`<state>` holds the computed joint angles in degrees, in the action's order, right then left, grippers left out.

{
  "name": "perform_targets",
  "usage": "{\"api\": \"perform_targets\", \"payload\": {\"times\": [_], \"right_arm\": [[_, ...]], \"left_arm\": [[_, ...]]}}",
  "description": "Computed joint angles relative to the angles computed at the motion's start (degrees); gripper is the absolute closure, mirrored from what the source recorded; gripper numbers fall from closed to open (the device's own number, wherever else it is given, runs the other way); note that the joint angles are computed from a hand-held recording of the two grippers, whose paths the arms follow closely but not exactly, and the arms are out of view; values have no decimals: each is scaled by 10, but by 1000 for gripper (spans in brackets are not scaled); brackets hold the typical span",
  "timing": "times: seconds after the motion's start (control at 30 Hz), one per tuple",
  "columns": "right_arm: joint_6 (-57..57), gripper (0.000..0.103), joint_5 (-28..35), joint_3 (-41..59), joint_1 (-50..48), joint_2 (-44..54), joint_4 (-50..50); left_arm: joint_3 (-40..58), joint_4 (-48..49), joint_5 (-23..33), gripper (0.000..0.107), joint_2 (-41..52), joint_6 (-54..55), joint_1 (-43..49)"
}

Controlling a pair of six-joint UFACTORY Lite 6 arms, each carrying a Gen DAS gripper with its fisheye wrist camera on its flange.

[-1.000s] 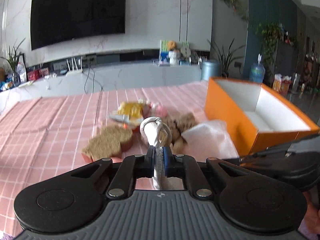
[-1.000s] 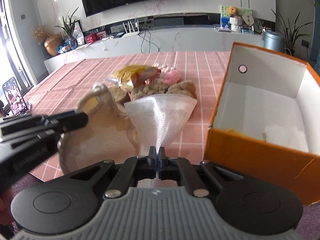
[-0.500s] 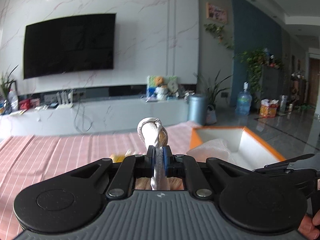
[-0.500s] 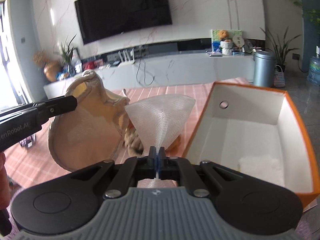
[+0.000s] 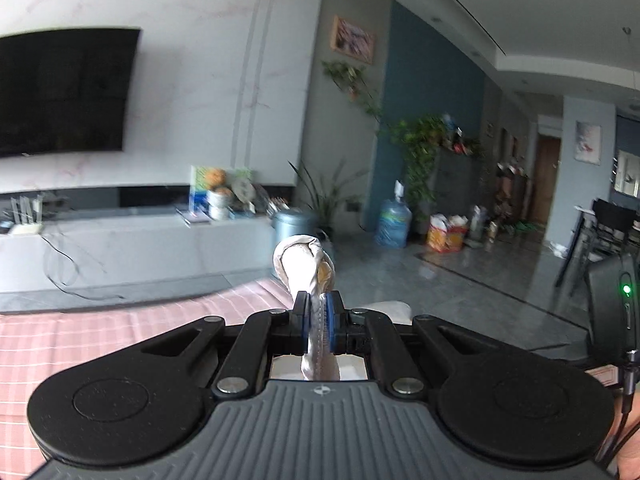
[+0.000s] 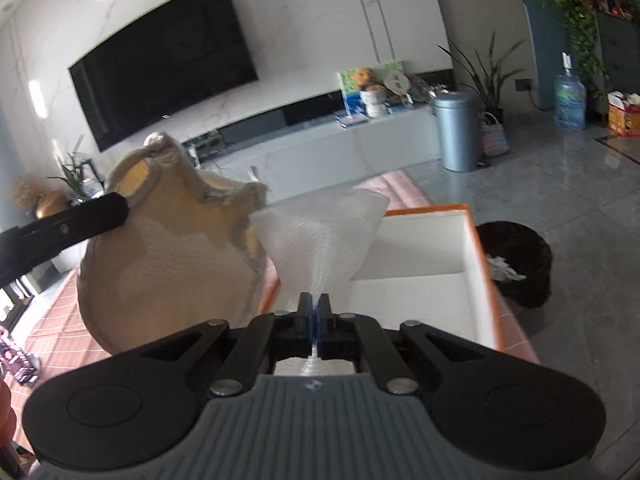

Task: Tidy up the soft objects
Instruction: 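Carry the mesh bag and white pad with both tools over the orange box, then open both tools to drop the mesh bag and pad into the box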

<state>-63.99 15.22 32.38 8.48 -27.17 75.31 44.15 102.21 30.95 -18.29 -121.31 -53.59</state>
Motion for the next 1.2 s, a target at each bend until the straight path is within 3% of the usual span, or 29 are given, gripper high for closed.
{"api": "perform_targets", "payload": {"times": [0.23, 0.4, 0.57, 0.73, 0.93, 1.07, 1.2], "right_arm": [[-142, 103, 26, 62, -50, 167, 103], [-173, 103, 8, 106, -31, 276, 133], [-121, 103, -7, 163, -22, 360, 68], [20, 102, 24, 222, -28, 414, -82], [50, 94, 13, 230, -17, 425, -121], [86, 64, -16, 218, -2, 406, -156], [166, 63, -47, 205, 15, 381, -248]], "left_arm": [[123, 43, -97, 98, 213, -40, 76], [178, -77, -112, 98, 296, 97, 89], [204, -172, -140, 98, 330, 206, 117], [221, -271, -133, 98, 351, 321, 120], [236, -330, -118, 94, 360, 398, 122], [218, -327, -114, 89, 346, 386, 120], [201, -316, -108, 80, 317, 368, 110]]}}
